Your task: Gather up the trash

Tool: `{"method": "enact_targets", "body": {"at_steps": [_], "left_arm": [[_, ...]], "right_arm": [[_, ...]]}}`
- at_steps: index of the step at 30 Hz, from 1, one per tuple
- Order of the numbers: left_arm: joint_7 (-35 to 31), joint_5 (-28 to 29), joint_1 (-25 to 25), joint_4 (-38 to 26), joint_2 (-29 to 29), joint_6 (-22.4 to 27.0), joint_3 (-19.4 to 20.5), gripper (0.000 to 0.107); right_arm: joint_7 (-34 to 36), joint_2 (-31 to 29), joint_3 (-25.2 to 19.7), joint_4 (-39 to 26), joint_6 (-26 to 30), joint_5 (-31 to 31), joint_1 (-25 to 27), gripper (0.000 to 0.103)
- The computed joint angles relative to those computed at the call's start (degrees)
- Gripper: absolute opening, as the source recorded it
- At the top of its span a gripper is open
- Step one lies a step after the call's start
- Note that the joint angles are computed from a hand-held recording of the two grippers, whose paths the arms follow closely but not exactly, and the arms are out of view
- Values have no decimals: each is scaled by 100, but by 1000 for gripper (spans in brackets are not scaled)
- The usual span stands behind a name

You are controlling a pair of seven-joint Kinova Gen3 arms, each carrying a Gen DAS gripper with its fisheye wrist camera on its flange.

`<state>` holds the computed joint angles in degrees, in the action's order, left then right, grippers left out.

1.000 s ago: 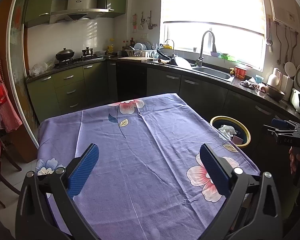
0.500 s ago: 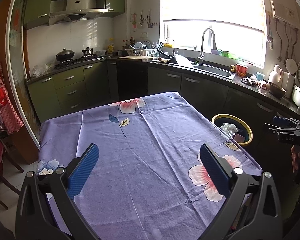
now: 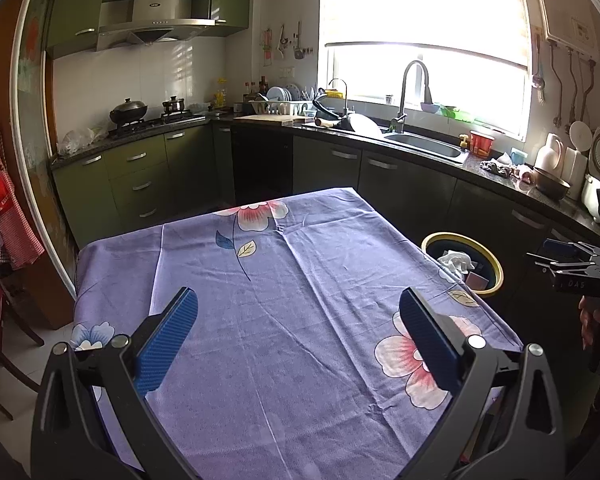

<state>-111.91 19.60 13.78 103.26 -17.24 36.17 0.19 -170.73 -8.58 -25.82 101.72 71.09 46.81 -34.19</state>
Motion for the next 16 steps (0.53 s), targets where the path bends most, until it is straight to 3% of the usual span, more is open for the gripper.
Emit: {"method": "enact_targets", "body": {"at_steps": [8,16], "left_arm": [[253,-233,-158,-105,147,-11,131,96],[382,-508,-317,-509,811,199,293,96]], "right_arm": [[-6,9,22,40,-49,0,7,88],[392,279,353,-112,-424,-155,92,88]]}}
